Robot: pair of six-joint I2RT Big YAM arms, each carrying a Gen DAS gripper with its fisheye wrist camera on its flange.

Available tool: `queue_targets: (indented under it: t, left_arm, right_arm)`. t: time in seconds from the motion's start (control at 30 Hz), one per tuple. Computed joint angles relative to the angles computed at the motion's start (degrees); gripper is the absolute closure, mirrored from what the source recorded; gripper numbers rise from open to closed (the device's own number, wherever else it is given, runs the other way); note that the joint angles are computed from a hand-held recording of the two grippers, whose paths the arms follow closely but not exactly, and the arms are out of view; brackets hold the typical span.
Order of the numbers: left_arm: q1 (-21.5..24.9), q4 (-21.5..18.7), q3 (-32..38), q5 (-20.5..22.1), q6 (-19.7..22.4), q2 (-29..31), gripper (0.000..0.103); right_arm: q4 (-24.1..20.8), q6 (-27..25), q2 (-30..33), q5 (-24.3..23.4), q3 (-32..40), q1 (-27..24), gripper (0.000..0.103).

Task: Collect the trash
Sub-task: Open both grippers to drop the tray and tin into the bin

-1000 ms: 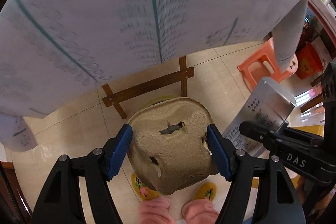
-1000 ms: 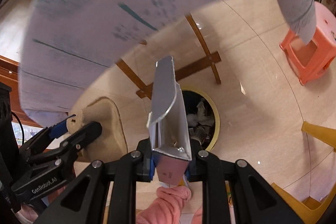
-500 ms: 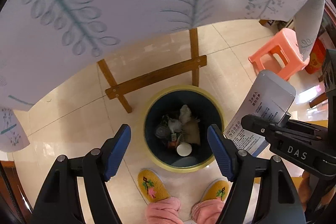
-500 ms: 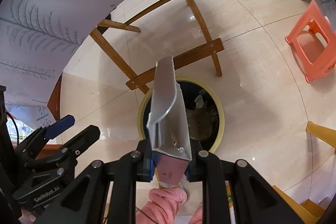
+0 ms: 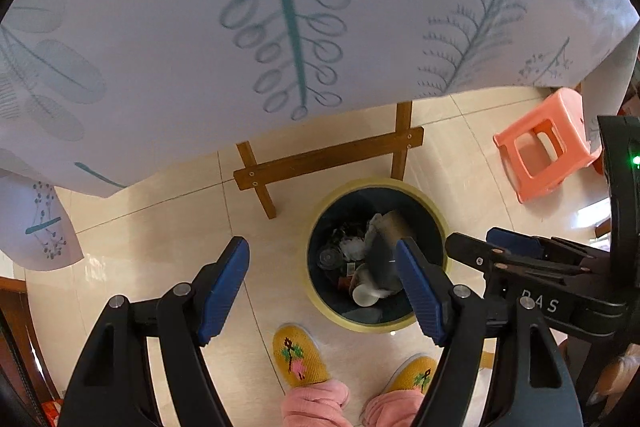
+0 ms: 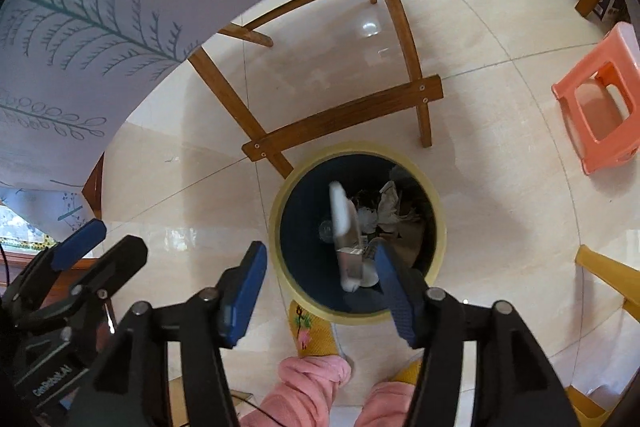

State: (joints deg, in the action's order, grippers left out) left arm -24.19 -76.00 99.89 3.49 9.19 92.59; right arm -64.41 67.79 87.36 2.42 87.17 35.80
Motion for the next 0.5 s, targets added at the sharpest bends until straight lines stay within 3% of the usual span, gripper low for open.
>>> queue_targets:
  t: [0.3,0.5]
  left_arm:
    - [0.51,-0.29,1.69,0.14,-1.20,-0.75,0.029]
    - [0.53,-5.41,8.35,0.55,-2.81,-0.54,0.029]
  right_arm:
    - [-3.36,1.67,-0.50,3.09,2.31,0.87,0.046]
    - [-10.72,3.39,-0.81,5.16,9.13,2.25,0.046]
